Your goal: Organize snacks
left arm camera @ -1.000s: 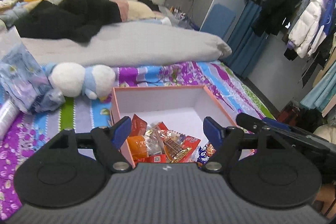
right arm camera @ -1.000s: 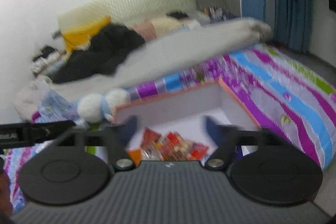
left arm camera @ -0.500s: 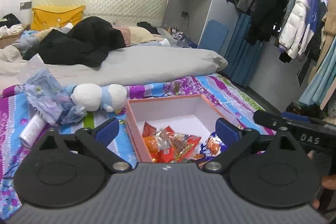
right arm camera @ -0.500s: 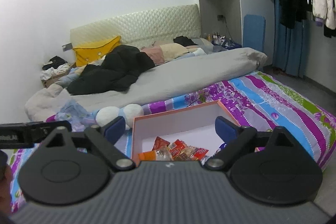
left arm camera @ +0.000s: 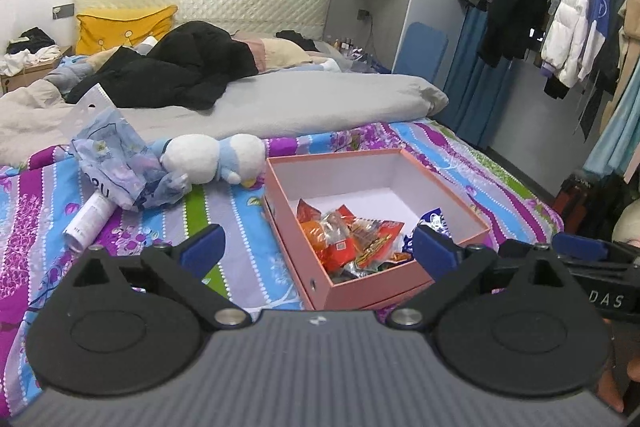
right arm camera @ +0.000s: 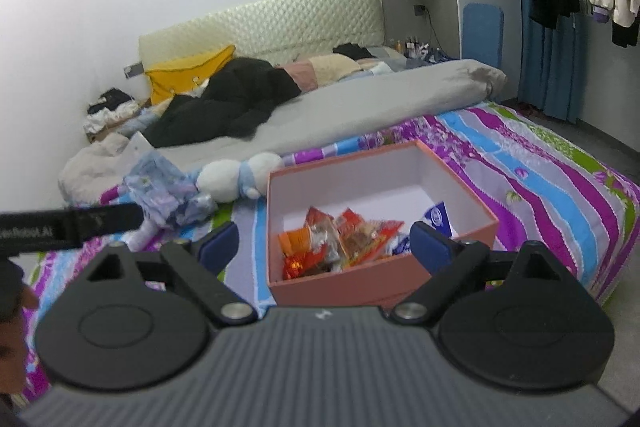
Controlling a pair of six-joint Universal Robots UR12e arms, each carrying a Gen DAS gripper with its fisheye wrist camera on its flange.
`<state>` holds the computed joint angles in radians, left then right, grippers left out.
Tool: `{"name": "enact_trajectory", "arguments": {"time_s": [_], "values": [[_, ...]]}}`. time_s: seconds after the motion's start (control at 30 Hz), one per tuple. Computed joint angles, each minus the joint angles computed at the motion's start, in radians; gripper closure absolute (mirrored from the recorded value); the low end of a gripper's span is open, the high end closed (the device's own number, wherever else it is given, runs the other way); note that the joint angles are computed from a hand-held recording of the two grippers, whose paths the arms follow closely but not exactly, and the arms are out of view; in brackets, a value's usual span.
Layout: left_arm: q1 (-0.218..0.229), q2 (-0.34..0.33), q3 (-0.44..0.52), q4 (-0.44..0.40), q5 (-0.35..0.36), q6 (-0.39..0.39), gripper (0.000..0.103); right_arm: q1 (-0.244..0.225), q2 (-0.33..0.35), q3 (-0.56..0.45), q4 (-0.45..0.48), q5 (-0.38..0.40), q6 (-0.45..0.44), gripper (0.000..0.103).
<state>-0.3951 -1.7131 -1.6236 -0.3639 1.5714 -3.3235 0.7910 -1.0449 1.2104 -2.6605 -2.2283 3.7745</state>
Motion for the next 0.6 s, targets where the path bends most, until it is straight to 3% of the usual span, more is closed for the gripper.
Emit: {"name": "enact_trajectory", "arguments": {"time_s": [0.3,0.6], "values": [[0.005,0.007,-0.020,0.011,0.026,-0.041,0.002,0.004,-0.008,0.031,-0.027,0.012,0.019,0.009],[0.000,0.006,-0.011,-0.002,0.040,-0.013,0.002,0.007,-0.006,0.031,-0.039,-0.018,0.018,0.009]]}}
